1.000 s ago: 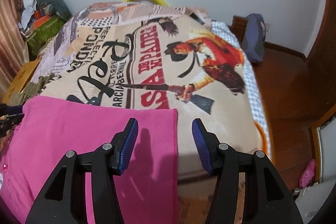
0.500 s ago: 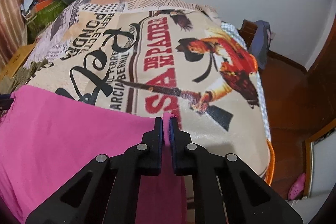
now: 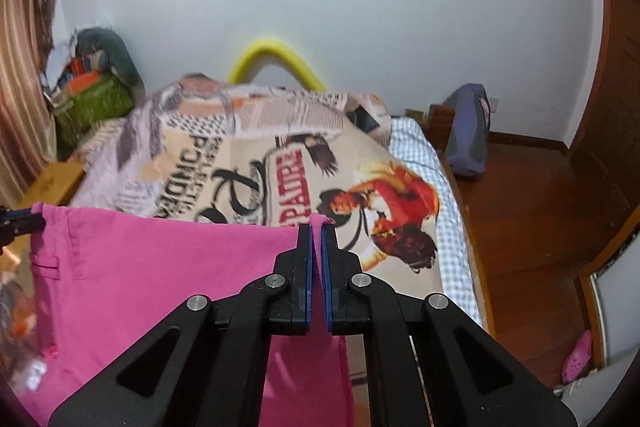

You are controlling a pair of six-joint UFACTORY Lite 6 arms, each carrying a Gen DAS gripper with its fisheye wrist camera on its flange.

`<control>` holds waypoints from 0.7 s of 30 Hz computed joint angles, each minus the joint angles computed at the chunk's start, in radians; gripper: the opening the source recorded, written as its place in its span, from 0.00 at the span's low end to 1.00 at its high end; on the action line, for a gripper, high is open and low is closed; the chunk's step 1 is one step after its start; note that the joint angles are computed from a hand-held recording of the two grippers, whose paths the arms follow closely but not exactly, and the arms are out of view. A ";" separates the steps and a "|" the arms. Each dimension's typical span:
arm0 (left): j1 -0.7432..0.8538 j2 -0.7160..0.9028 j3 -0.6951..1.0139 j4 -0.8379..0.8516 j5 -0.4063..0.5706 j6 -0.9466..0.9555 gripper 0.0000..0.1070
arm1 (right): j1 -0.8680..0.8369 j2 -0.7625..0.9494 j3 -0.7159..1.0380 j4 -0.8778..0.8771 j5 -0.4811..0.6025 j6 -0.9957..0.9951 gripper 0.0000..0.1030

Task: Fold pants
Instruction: 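Grasp the pink trousers' edges with both grippers and lift them, then fold the lifted trousers over onto themselves with both grippers, then release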

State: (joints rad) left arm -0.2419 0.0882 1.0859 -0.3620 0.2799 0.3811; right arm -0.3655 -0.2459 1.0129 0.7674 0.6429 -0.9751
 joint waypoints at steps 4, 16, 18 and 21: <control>-0.037 -0.138 -0.076 0.162 0.029 -0.153 0.10 | -0.085 -0.112 -0.018 0.029 0.136 -0.026 0.03; -0.230 -0.552 -0.328 0.565 0.191 -0.630 0.07 | -0.611 -0.411 -0.112 0.109 0.701 -0.221 0.03; -0.286 -0.629 -0.376 0.653 0.236 -0.732 0.05 | -0.732 -0.438 -0.119 0.119 0.810 -0.281 0.03; -0.374 -0.747 -0.450 0.748 0.311 -0.852 0.05 | -0.925 -0.467 -0.128 0.123 0.980 -0.388 0.03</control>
State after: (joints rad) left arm -0.6162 -0.6588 0.6363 0.3860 0.5912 -0.4712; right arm -1.2901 -0.7132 0.8849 0.8903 1.6227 -1.3631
